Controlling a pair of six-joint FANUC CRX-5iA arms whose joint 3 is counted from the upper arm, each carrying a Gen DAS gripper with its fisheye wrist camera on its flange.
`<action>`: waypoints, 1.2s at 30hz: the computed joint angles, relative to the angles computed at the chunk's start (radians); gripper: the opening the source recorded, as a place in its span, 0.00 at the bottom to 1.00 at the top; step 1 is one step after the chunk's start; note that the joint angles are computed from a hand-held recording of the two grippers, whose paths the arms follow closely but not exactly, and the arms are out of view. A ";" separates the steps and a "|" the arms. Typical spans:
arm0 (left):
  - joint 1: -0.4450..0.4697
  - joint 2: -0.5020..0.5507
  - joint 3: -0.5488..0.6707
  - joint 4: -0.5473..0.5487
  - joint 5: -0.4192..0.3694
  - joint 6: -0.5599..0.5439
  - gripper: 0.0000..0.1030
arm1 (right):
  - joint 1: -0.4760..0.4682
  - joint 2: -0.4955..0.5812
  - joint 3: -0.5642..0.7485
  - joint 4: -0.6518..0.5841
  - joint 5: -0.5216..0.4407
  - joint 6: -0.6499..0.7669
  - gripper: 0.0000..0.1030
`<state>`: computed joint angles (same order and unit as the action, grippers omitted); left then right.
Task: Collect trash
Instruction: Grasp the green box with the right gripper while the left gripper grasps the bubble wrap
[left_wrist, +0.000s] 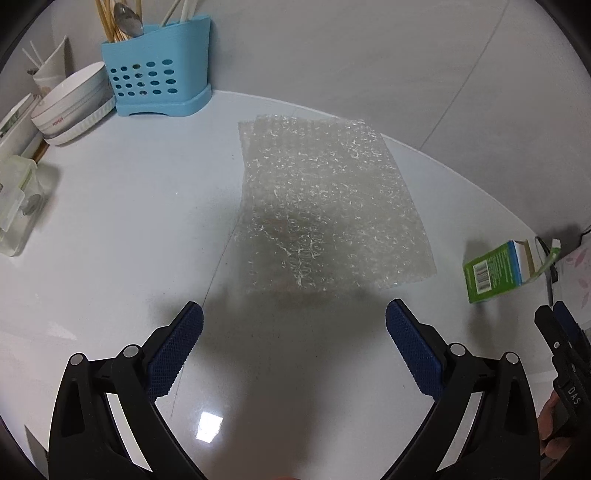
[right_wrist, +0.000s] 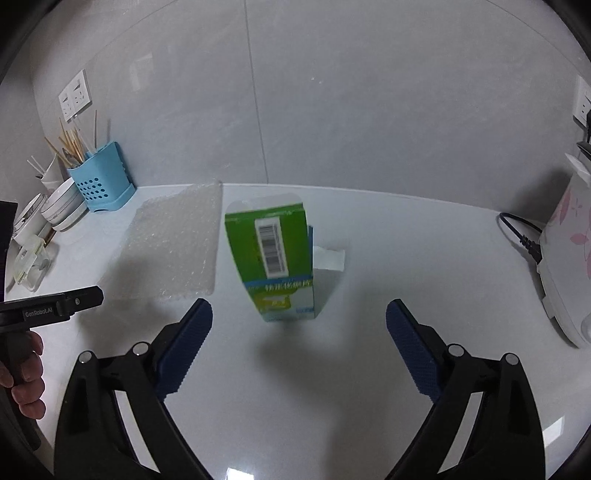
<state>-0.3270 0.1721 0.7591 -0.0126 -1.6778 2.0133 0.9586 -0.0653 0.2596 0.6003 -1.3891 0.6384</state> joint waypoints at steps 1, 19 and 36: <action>0.006 0.009 0.002 0.003 0.001 0.006 0.94 | -0.009 0.006 0.001 -0.001 0.009 0.006 0.88; 0.004 0.211 0.199 -0.050 -0.047 0.017 0.93 | -0.056 0.079 0.018 -0.009 0.028 0.025 0.83; -0.031 0.405 0.545 -0.068 -0.281 -0.007 0.12 | -0.074 0.142 0.083 -0.051 0.023 0.042 0.44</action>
<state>-0.3583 0.5768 1.3036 -0.0808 -1.9586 2.0064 0.8842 0.0766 0.3429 0.5498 -1.3662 0.6808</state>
